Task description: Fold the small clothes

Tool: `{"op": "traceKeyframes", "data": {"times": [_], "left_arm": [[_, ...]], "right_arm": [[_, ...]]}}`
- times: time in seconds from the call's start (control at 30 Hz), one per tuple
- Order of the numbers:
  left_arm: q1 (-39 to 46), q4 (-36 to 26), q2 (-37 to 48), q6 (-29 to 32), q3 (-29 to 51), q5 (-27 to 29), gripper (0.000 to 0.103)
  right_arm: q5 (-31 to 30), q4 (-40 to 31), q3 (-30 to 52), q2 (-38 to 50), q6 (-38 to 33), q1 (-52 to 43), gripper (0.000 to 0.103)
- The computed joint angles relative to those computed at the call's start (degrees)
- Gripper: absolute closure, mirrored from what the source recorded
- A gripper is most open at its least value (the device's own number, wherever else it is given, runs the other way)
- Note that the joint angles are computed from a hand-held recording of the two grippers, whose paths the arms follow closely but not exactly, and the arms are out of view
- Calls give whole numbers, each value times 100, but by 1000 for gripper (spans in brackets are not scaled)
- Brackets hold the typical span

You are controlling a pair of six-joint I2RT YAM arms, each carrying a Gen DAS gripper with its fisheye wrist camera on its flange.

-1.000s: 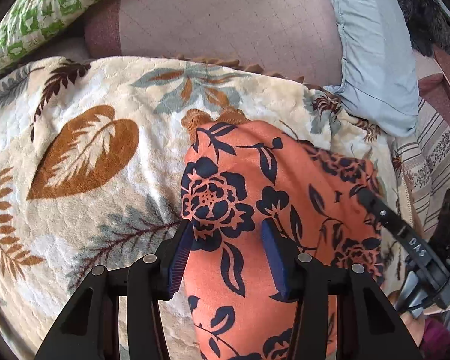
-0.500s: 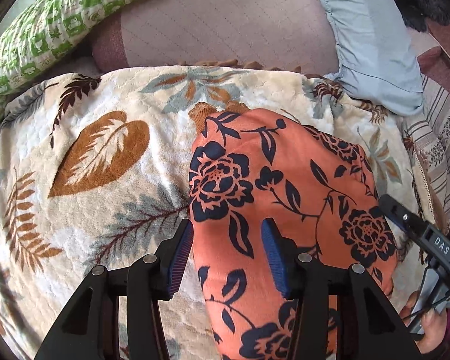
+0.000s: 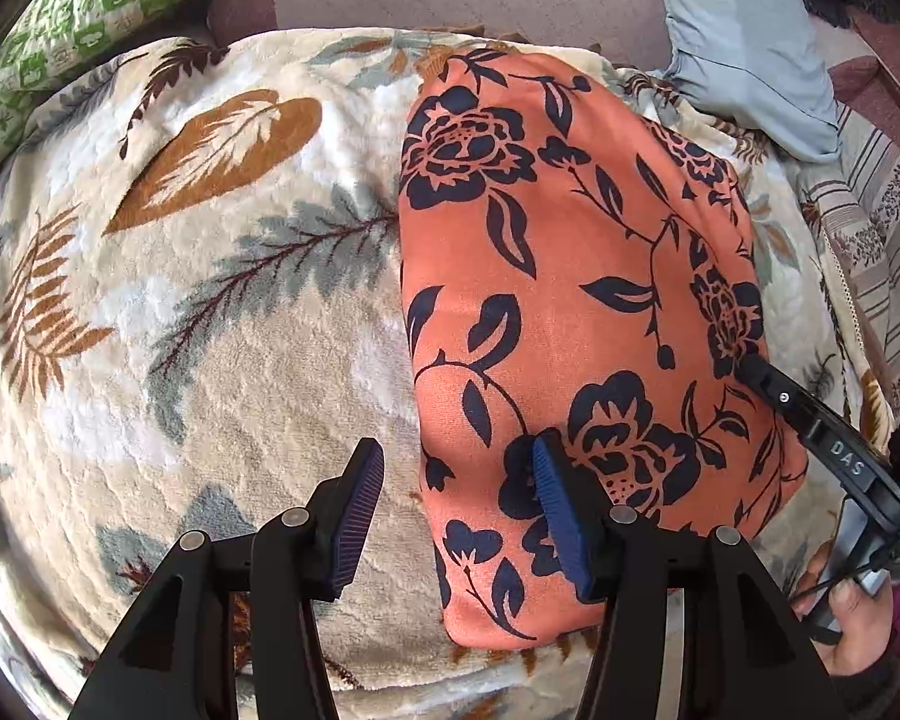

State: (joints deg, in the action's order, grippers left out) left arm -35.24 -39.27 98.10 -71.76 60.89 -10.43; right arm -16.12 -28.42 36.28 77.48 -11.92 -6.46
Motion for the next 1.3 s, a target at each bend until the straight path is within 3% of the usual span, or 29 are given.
{"op": "traceKeyframes", "data": {"times": [0.1,0.2,0.33,0.43,0.5,0.57,0.7,0.77,0.83,1.0,1.3], "left_arm": [[-27,-95,-430,40,-162,4,52],[-130,248,-1159,-223,-765,147,53],[-440,1003,-1567,-710,-1490,385,53],[-594,1025,-827,-685,-1300,549,52],[-581,1109,-601,-716,-1332,683,50],[-595,1284,-912,-847,-1587,724,51],[-809,892,-1680,-738,-1671,279,53],[-862,763,-2031,-753,-1722,63,52],[-731,701,-2180,-688,-1752,82,49],[-111,722,-1781,-311,-1573,354,49],[1378,2411,-1163,523,-2116,1520,49]], "right_arm": [[-933,-595,205,-271,-136,-660,62],[-1721,-1402,407,-286,-696,-1506,59],[-1742,-1788,37,-447,-1390,-2009,59],[-916,-1164,-690,-935,-1351,-1631,67],[-736,-930,-966,-1089,-1302,-1522,67],[-898,-1277,-766,-1140,-1224,-1616,65],[-1593,-1981,-196,-1324,-1472,-2180,63],[-1994,-2034,98,-1171,-1270,-2392,52],[-2127,-1888,326,-824,-912,-2312,45],[-1770,-1091,574,39,-87,-1454,45],[-1611,22,872,1527,408,-672,32]]}}
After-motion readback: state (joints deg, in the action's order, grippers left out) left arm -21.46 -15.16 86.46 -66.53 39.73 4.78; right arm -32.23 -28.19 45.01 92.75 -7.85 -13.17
